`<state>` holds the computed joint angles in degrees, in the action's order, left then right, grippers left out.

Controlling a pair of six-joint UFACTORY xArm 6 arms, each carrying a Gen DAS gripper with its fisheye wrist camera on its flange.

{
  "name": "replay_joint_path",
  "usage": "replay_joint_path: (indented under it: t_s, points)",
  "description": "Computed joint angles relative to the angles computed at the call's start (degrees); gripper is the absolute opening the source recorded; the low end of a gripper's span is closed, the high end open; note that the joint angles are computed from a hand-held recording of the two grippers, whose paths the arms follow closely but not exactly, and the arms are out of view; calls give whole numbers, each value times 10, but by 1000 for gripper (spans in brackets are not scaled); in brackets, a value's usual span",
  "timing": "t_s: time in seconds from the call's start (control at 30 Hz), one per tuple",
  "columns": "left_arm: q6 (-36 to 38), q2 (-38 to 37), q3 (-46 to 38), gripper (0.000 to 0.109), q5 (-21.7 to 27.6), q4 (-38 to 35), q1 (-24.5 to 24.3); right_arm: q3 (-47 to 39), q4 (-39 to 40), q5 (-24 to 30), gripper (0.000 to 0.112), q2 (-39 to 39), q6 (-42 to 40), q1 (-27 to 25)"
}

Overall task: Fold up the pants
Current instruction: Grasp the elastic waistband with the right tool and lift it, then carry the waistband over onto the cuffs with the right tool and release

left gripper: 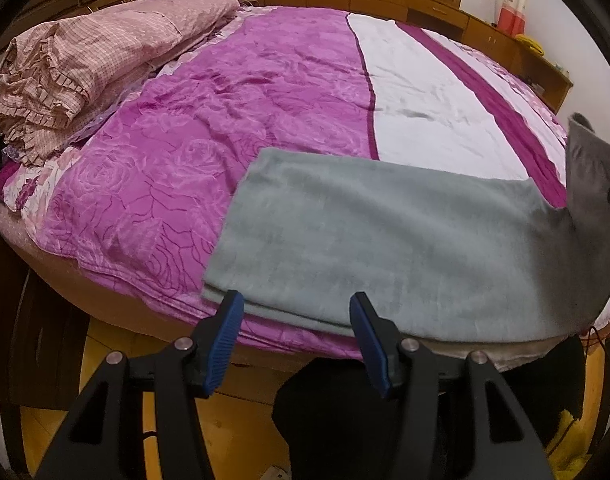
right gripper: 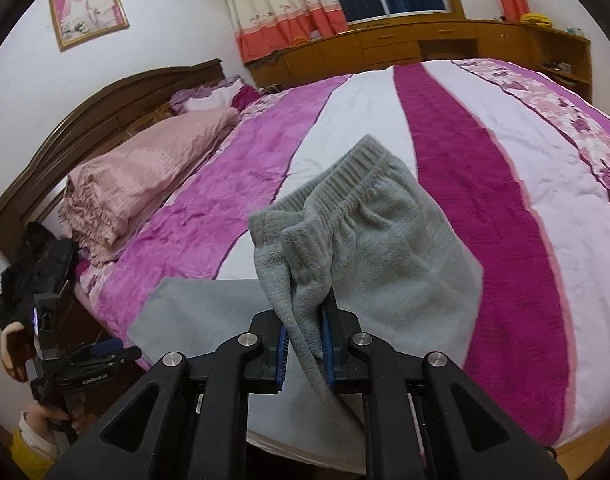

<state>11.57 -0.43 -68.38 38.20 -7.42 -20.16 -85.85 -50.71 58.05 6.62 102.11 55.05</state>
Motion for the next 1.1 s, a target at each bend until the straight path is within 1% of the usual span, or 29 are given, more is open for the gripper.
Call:
replay_joint_path:
  t_s: [0.3,0.43,0.53,0.67,0.77,0.9,1.1]
  points:
    - [24,13,-20,58,-7,-11,6,-103,34,-47,7,88,-69,-20]
    - [31,18,-19,58,-5,-21,10,-179,62,-54,7,147,-122,-23]
    - [34,21,-17,58,-3,-31,14,-239,93,-47,7,197,-165,-25]
    - [37,24,-15,58,-1,-46,19,-298,150,-47,7,256,-214,-28]
    - [43,26,-17,58,1,-55,21,-317,204,-43,7,285,-257,-28]
    - [50,31,-20,58,2,-68,20,-309,252,-34,7,297,-288,-25]
    - [83,35,-32,58,13,-111,7,-259,259,-69,9,277,-277,-27]
